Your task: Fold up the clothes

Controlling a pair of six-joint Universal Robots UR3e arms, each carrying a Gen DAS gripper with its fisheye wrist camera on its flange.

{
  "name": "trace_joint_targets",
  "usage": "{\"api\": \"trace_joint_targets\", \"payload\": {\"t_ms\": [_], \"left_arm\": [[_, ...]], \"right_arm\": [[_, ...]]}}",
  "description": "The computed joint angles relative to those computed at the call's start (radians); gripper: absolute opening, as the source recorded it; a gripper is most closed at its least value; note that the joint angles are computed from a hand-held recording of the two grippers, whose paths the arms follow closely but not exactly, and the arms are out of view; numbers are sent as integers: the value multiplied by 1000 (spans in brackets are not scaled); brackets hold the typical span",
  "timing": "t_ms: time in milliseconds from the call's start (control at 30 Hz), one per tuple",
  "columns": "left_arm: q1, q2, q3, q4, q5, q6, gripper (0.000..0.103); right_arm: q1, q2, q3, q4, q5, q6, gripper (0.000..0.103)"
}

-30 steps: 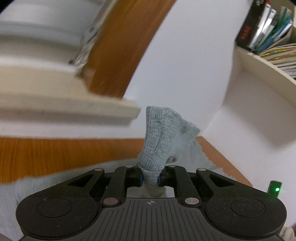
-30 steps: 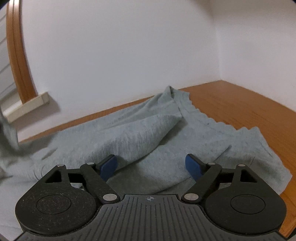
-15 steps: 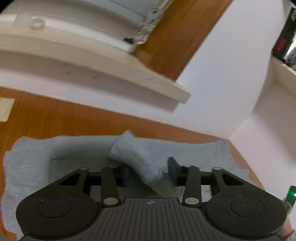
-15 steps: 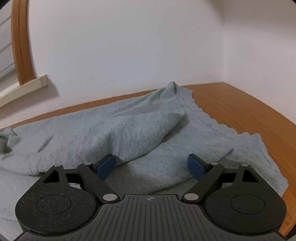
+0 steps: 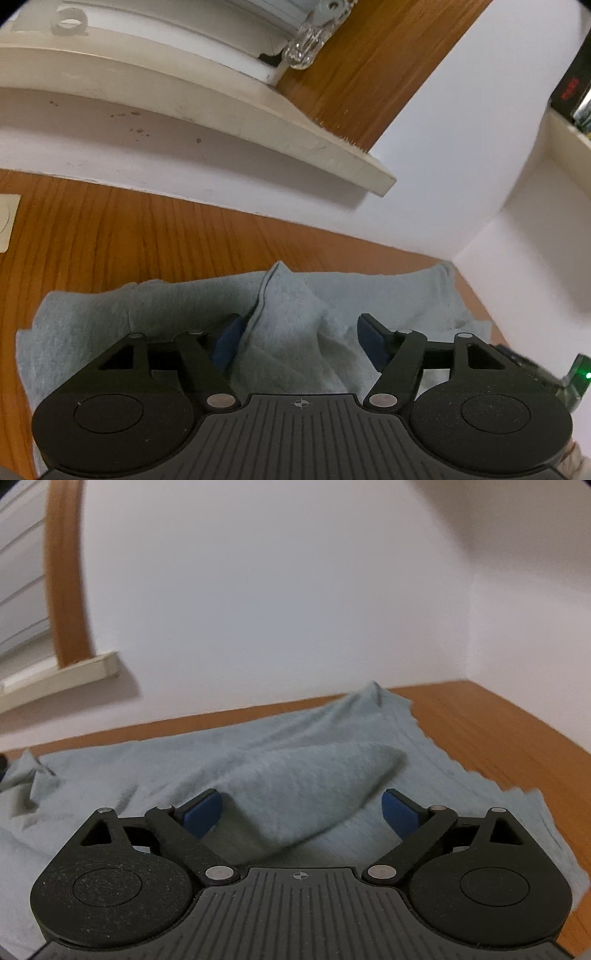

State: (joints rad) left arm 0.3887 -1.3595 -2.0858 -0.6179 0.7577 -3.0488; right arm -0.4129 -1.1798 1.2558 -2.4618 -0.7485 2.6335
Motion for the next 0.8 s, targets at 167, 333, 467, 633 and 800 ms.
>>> {"api": "trace_joint_targets", "payload": {"t_ms": [167, 333, 467, 633, 800], "left_arm": [[-34, -53, 74, -73, 20, 55, 70], [-52, -77, 121, -113, 45, 72, 51], [-70, -75, 108, -84, 74, 85, 21], [-39, -18, 52, -47, -9, 88, 5], [-36, 77, 16, -21, -12, 88, 5]], "right_arm": [[-14, 69, -123, 173, 64, -43, 93], [-20, 107, -208, 318, 85, -71, 94], [-30, 108, -208, 333, 108, -68, 94], [-38, 109, -206, 334, 125, -57, 94], [-37, 113, -219, 348, 125, -56, 94]]}}
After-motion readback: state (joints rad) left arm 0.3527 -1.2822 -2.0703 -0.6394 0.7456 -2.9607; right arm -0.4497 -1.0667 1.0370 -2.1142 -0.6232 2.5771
